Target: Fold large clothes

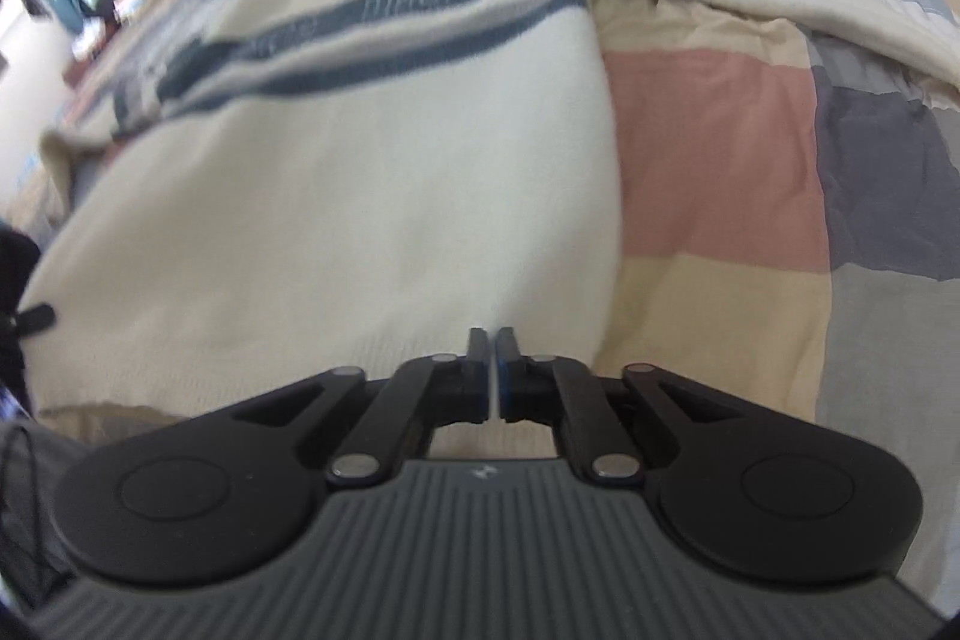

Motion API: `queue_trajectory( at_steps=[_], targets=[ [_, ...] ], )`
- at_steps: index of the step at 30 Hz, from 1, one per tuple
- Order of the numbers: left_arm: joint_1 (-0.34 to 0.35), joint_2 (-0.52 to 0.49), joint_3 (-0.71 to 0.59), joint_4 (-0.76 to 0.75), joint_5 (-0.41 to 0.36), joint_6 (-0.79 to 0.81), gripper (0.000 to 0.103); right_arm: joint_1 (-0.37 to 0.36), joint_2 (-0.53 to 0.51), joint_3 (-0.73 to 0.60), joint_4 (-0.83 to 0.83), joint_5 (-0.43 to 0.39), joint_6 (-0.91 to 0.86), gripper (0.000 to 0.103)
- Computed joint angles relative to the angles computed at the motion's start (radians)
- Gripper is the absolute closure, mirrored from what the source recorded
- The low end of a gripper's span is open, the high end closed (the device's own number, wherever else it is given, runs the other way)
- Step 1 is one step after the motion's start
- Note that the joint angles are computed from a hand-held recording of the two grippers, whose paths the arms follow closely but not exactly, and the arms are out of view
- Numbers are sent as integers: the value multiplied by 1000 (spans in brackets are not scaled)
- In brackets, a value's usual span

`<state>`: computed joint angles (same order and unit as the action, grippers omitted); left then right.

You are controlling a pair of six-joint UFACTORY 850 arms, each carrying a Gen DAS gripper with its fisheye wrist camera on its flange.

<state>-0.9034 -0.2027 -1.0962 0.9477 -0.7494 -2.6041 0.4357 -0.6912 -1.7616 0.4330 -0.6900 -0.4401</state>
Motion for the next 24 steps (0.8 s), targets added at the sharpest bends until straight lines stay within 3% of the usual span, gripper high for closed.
queue_trajectory(
  at_steps=[8,9,11,12,17,24],
  targets=[
    [1,-54,-25,-87,-20,38,92,-11,-11,-9,85,-35,-33,100],
    [-1,-52,-29,-97,-26,53,88,-13,-9,-8,86,-32,-31,100],
    [-7,-53,-46,-110,-49,94,62,-13,3,-3,92,-12,-33,100],
    [-13,-54,-55,-115,-69,115,57,-13,9,0,96,-4,-36,99],
    [-28,-62,-107,-141,-149,208,56,-26,31,-5,203,-5,-121,98],
    [-9,-122,-210,-81,-224,321,56,7,41,-10,314,63,-238,97]
  ],
)
